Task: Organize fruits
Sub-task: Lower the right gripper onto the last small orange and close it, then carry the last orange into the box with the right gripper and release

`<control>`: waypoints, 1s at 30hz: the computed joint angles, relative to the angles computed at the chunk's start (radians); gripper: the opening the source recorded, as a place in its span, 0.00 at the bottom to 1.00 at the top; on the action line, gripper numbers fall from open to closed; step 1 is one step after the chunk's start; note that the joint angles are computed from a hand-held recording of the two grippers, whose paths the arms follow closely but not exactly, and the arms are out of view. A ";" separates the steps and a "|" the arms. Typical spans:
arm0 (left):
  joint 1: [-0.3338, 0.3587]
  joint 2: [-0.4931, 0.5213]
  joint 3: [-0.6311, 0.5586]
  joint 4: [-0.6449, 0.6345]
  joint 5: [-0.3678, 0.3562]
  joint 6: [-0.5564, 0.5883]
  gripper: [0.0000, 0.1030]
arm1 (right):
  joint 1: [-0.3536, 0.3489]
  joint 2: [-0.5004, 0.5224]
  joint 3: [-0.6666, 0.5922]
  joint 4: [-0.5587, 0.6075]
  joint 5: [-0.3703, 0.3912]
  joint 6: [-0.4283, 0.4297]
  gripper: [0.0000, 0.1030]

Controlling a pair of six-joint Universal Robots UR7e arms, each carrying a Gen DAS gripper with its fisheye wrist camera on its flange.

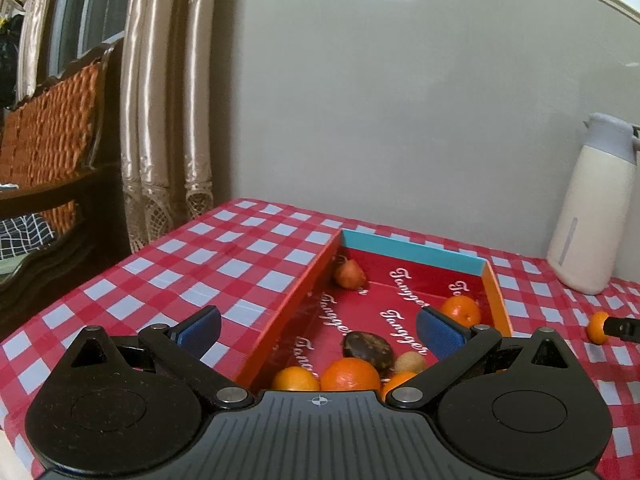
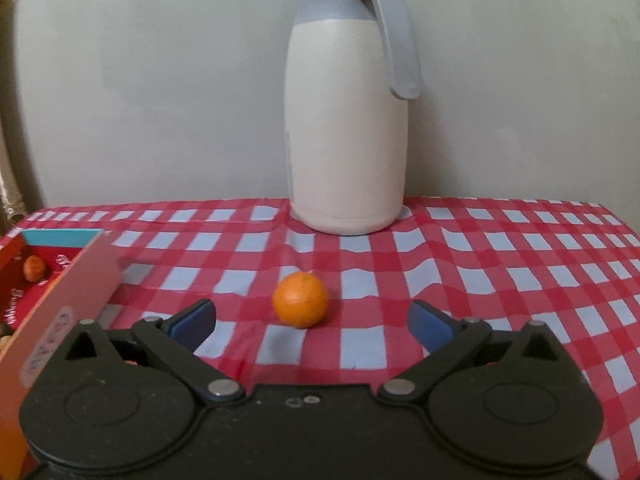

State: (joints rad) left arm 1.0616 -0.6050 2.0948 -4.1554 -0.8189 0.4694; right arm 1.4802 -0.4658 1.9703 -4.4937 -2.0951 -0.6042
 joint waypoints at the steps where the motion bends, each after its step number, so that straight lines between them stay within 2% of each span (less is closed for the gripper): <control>1: 0.002 -0.002 -0.002 0.000 0.002 -0.001 1.00 | -0.005 -0.004 -0.006 0.019 0.001 0.006 0.93; 4: 0.011 -0.010 -0.003 0.002 0.004 -0.011 1.00 | -0.021 -0.021 -0.022 0.089 0.003 0.037 0.82; 15: 0.027 -0.026 -0.002 -0.001 0.017 0.006 1.00 | -0.037 -0.021 -0.078 0.191 -0.010 0.078 0.81; 18: 0.031 -0.028 -0.004 -0.007 0.024 0.010 1.00 | -0.043 -0.025 -0.080 0.207 -0.001 0.105 0.75; 23: 0.038 -0.036 -0.003 -0.003 0.027 0.003 1.00 | -0.045 -0.029 -0.075 0.214 0.030 0.131 0.46; 25: 0.039 -0.035 -0.002 -0.009 0.029 0.010 1.00 | -0.040 -0.026 -0.075 0.212 0.031 0.130 0.40; 26: 0.040 -0.036 -0.001 -0.009 0.028 0.012 1.00 | -0.037 -0.025 -0.072 0.208 0.030 0.128 0.37; 30: 0.041 -0.036 -0.001 -0.018 0.035 0.020 1.00 | -0.032 -0.023 -0.064 0.201 0.027 0.125 0.37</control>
